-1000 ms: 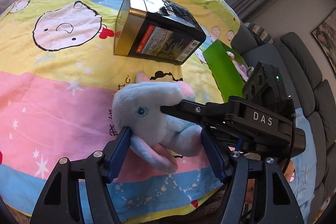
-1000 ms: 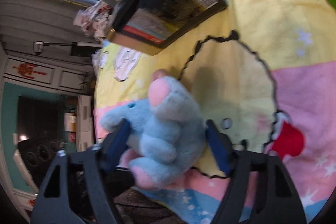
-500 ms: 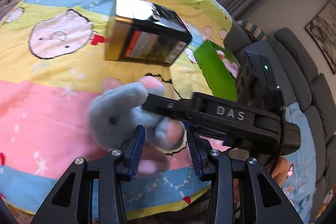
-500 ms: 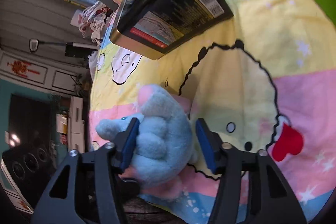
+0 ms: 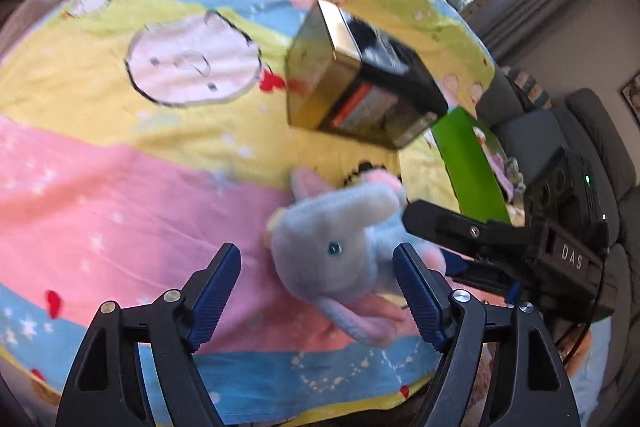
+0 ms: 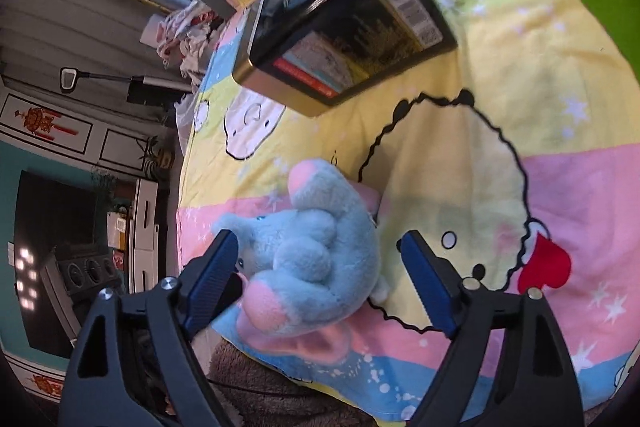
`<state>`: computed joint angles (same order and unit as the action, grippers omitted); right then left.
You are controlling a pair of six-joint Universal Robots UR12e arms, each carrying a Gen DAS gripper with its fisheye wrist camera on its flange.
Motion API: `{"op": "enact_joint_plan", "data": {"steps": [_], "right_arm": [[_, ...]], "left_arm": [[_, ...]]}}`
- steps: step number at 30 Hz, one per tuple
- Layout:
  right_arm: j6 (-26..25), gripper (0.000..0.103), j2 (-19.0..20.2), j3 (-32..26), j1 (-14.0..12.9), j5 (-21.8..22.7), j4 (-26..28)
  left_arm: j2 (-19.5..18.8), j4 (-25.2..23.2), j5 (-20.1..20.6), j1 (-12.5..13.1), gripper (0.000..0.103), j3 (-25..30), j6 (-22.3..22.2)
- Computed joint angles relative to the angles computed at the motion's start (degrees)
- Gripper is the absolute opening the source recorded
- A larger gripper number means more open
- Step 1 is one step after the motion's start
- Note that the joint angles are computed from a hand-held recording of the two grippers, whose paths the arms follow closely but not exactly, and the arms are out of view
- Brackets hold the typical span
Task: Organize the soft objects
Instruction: 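Lift and carry the elephant plush with the right gripper over the box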
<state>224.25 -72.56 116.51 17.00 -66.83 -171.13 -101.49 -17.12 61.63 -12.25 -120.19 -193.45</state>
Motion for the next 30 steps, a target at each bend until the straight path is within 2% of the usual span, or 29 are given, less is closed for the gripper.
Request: {"op": "enact_joint_plan", "data": {"steps": [6,8,9,10,14,19,30], "right_arm": [[0.37,0.082,1.96,-0.79,-0.62,4.28,1.19],[0.35,0.078,2.60,-0.89,-0.65,5.20,0.50],[0.53,0.076,2.75,-0.78,-0.65,5.27,-0.29],[0.50,0.070,2.88,-0.58,-0.71,5.63,-1.58],[-0.36,0.068,2.31,-0.17,-0.72,5.42,-3.02],[-0.96,0.068,0.45,0.97,-0.59,2.36,-6.40],[-2.24,0.068,-6.06,4.37,-0.58,-8.45,-13.87]], "left_arm": [[-1.25,-0.19,1.15,-1.04,0.079,0.71,0.64],[-1.36,0.03,0.98,-1.20,0.071,0.73,0.75],[-1.42,-0.28,0.19,-1.14,0.062,0.82,1.16],[-1.29,-0.17,1.16,-1.46,0.062,0.84,1.23],[-0.86,0.90,3.87,-2.58,0.061,1.04,2.55],[-0.08,3.01,3.63,-3.25,0.061,1.50,3.30],[0.94,7.74,1.63,-5.96,0.061,4.33,6.20]]}}
